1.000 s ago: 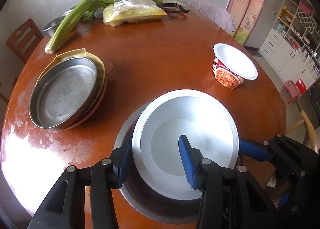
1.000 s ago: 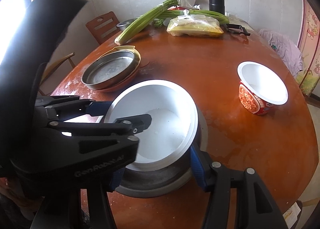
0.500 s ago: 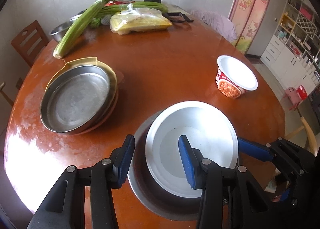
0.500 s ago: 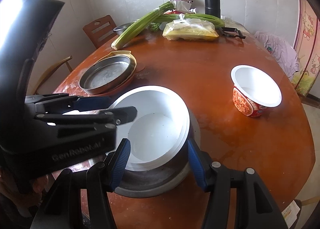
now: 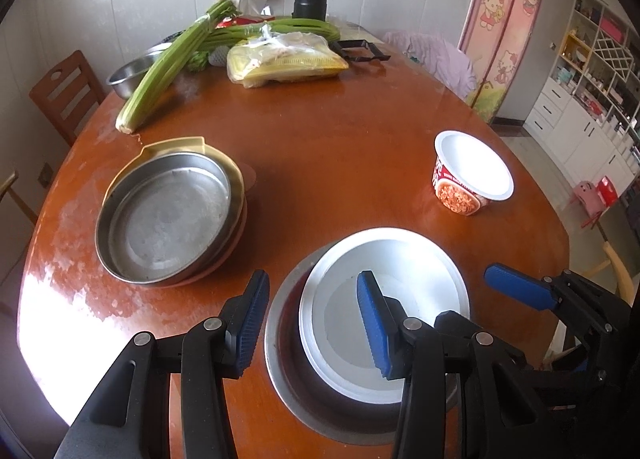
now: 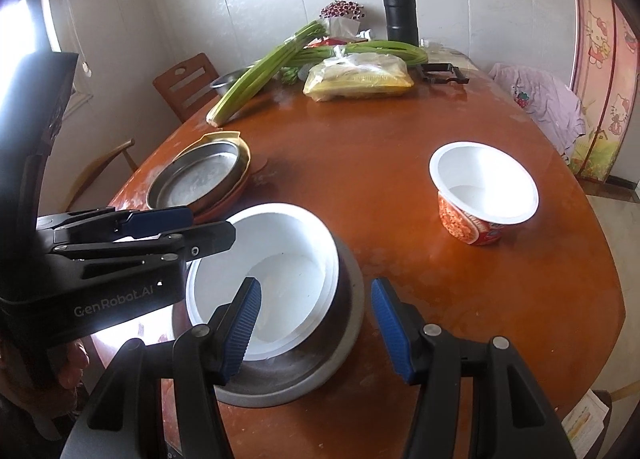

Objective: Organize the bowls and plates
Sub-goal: 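Lower the white bowl into the steel bowl and open the left tool, then move the left tool to the red-printed paper bowl rim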

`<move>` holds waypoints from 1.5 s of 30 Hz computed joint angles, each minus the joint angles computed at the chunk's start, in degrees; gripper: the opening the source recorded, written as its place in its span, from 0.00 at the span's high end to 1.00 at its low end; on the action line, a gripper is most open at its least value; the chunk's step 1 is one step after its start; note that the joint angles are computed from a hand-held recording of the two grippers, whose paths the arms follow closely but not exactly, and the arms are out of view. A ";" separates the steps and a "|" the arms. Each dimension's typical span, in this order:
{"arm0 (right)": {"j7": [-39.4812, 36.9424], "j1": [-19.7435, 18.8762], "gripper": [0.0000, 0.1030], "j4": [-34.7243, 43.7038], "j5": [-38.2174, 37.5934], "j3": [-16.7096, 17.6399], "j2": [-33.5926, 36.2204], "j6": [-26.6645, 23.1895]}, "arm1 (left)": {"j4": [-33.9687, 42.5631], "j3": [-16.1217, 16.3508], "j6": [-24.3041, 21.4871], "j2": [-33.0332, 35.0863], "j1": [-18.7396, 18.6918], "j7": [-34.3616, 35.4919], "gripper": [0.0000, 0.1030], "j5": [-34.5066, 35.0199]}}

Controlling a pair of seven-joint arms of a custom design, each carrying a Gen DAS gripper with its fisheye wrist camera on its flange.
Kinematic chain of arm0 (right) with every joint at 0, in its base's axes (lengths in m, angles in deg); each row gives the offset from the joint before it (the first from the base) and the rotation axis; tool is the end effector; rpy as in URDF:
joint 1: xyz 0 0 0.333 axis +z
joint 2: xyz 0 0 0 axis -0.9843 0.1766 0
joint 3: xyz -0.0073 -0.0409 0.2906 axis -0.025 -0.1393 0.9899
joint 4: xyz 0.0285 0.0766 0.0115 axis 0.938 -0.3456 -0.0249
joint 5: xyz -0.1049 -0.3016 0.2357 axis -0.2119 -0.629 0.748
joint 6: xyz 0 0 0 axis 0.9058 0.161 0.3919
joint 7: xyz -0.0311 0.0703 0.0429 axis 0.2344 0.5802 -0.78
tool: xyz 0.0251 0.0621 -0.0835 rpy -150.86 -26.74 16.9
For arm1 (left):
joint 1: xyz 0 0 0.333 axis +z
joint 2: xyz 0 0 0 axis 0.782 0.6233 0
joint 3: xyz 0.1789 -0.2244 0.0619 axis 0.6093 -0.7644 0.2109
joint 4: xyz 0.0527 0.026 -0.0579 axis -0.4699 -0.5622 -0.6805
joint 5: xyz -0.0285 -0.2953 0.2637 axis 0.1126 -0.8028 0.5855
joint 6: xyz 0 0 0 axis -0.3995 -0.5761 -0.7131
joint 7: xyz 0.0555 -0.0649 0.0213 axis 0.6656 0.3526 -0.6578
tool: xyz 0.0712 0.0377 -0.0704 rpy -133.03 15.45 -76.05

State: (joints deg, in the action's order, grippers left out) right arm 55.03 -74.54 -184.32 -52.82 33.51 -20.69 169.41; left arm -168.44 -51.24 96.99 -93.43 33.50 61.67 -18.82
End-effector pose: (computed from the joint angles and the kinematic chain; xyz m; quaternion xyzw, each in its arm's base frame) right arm 0.3831 0.2304 0.4560 -0.6261 0.6815 -0.2077 0.3168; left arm 0.4700 -0.2167 0.4975 -0.5038 0.8098 -0.2749 0.1217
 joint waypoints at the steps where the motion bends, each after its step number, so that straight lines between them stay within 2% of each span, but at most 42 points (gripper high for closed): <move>1: -0.16 0.15 0.44 -0.03 0.16 -0.35 -0.08 0.09 | 0.12 0.02 0.01 0.00 -0.02 0.04 0.54 -0.07; 18: -2.09 -1.87 0.44 0.08 1.19 -1.98 -4.00 -1.41 | 7.12 -1.68 -1.37 3.35 0.27 0.28 0.54 1.15; 28: -1.87 -5.26 0.44 -0.28 0.73 -1.27 -7.30 -2.61 | 11.34 -2.86 -2.11 5.94 0.16 0.39 0.54 0.75; 45: -3.96 -8.37 0.43 -1.55 2.83 -4.60 -7.47 -1.95 | 20.98 -6.48 -5.00 14.06 0.61 -1.55 0.54 4.72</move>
